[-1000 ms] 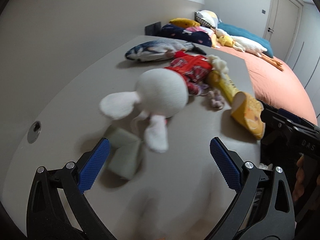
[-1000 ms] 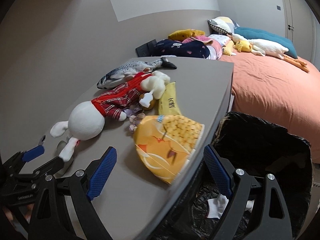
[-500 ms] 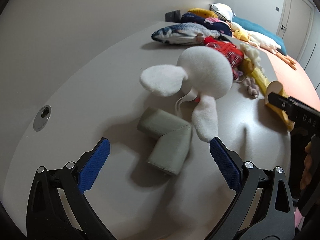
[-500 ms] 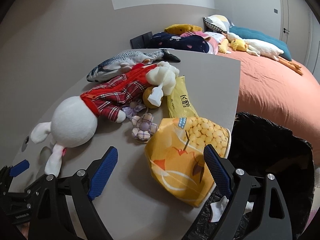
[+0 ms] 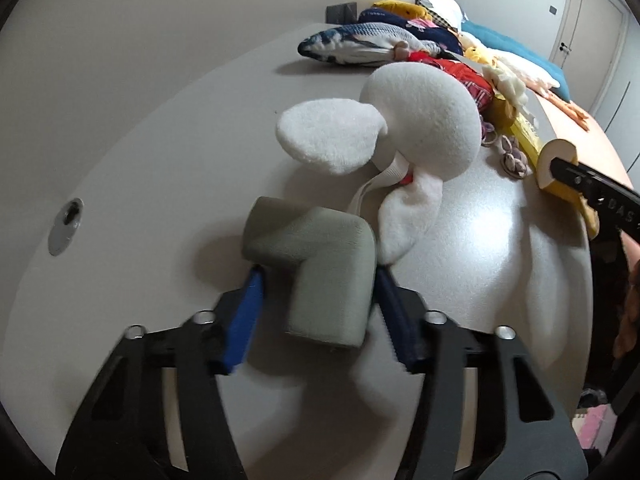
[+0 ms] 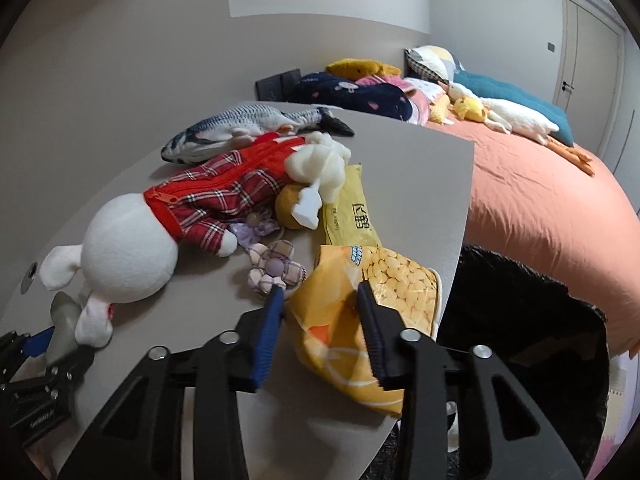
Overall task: Collect trash
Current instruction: 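Grasp the yellow chip bag with the right gripper while the left gripper holds the foam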
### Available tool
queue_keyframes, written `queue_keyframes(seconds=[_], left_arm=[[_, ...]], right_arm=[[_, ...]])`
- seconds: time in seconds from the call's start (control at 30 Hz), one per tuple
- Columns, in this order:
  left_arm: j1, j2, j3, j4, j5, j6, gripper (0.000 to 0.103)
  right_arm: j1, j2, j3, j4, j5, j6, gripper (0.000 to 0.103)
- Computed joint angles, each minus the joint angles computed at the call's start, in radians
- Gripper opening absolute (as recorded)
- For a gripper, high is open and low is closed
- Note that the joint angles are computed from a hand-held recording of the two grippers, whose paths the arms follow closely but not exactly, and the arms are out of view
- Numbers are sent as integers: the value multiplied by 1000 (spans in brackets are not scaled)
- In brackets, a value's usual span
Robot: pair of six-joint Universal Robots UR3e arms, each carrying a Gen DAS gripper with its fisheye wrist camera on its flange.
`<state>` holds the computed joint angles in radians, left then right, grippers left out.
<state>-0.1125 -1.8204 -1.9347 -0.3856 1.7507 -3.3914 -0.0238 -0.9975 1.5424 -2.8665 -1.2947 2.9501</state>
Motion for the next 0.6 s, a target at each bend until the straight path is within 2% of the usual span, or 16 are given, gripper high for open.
queue_keyframes(seconds=[0.03, 0.3, 0.6], left_arm=[[3, 7, -4, -1, -11, 1, 39], [-16, 68, -26, -13, 52, -38, 39], [-62, 145, -18, -37, 120, -72, 38]], right_arm=[[-6, -5, 6, -2, 12, -6, 35], [-112, -85, 81, -9, 214, -1, 27], [-171, -170, 153, -20, 310, -13, 27]])
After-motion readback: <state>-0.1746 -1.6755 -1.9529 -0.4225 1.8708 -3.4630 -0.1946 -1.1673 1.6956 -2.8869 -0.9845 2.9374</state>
